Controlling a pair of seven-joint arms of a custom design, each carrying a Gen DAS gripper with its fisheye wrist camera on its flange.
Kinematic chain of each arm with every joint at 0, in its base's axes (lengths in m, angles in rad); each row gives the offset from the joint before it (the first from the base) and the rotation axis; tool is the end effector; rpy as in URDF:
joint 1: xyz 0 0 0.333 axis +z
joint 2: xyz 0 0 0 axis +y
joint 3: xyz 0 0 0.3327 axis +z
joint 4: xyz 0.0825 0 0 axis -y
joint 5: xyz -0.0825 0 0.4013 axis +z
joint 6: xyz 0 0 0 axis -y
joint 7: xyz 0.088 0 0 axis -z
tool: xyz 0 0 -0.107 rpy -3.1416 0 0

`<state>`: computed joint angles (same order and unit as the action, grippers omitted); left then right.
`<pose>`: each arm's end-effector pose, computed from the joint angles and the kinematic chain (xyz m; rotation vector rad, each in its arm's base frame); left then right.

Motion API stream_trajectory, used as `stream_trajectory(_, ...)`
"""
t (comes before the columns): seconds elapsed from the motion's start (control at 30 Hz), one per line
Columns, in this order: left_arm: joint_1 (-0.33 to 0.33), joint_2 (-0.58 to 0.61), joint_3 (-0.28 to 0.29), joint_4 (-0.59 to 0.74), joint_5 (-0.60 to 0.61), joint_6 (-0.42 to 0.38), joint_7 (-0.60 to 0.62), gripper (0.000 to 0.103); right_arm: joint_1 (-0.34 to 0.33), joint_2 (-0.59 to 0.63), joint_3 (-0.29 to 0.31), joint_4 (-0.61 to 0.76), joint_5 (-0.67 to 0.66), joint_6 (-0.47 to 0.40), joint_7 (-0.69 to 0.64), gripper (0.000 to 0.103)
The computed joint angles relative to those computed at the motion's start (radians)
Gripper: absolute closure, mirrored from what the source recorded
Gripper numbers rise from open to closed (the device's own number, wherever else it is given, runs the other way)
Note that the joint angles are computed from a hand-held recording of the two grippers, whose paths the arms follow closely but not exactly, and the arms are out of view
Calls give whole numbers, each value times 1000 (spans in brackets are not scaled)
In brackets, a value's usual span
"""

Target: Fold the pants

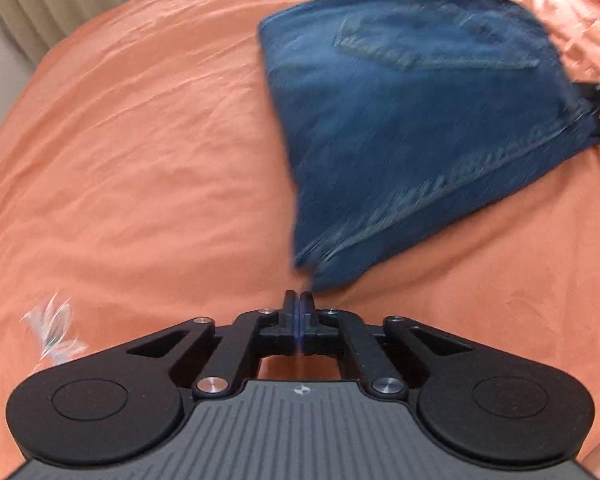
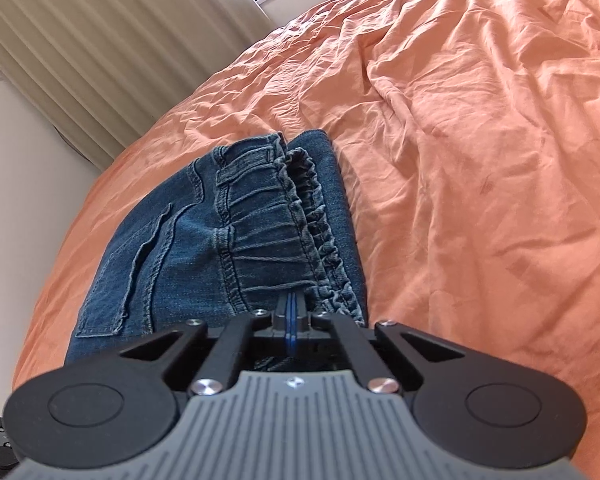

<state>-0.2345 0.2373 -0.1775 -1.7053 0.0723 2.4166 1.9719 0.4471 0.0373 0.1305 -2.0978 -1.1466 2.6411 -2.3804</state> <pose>0.6356 -0.2654 0.5153 -0.9836 2.5732 -0.4571 0.4891 0.3461 0.4540 -0.8081 2.1479 -0.4016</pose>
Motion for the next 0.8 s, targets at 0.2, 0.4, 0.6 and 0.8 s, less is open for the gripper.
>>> stream_trajectory(0.2,54,-42,-10,-23,-188,43,-14,99,8,-54,18,-32,-64,-34,121,103)
stream_trajectory(0.4,71,-59,-29,-40,-342,145,-15,78,9,-114,58,-58,-23,-106,114,57)
stream_trajectory(0.6,93,29,-78,72,-576,179,12,46,-42,-118,41,-98,-105,65,266,42)
stream_trajectory(0.8,104,186,-90,241,-663,89,-73,42,-84,-66,7,-79,-155,174,282,34)
